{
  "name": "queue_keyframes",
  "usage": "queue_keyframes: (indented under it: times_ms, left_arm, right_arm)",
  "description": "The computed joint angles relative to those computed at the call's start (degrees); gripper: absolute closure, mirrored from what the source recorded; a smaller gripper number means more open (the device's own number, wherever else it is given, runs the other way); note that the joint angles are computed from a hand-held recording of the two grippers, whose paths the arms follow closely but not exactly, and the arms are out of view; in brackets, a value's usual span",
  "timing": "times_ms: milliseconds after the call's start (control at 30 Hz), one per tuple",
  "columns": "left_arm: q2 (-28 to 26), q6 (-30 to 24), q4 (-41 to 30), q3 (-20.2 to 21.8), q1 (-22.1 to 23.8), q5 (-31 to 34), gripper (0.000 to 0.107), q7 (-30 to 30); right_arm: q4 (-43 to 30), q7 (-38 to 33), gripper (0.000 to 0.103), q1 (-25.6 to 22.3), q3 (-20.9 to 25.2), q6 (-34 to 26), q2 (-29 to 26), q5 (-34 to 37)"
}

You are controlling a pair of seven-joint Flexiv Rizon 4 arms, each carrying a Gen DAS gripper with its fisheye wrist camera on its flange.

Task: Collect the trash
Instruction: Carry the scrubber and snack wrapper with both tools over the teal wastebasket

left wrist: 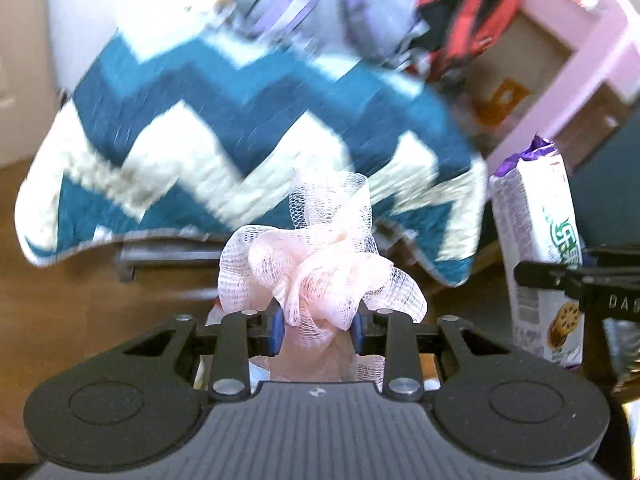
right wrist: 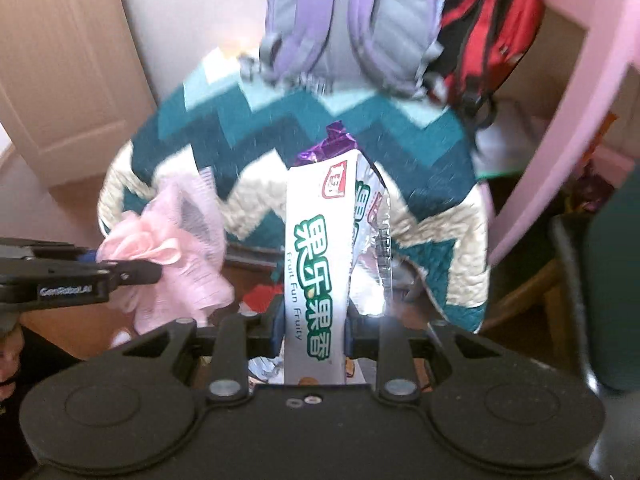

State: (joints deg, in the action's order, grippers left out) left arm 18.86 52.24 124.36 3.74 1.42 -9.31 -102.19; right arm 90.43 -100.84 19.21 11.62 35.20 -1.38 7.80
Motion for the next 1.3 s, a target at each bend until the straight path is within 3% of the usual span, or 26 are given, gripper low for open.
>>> queue_keyframes:
  times_ms: [267, 533, 1000, 1300]
  left_arm:
    - [1.64, 0.44, -7.65, -2.81, -1.71, 1.2, 0.076, -0.1]
    - [-3.22, 0.92, -20.98, -6.63, -3.62, 3.69, 0.076, 1.13]
    - [-23.33, -5.66, -57.97, -11.25, -10.83, 7.89, 0.076, 3.28]
    - [-40.38, -13.75, -85.16, -9.61, -19.57, 11.38, 0.076, 4.69]
  right_arm:
    - [-2.74, -0.39, 0.077, -2.27, -2.5, 2.07, 6.68, 4.39]
    - [-10.83, -0.06, 0.078, -4.72, -5.8, 4.84, 7.0, 5.74]
    - [-27.48, 3.79, 0.077, -12.07, -9.13, 8.99, -2.19, 2.12]
    - [-31.14, 5.8, 0.077, -16.6, -9.12, 10.7, -7.21, 0.42]
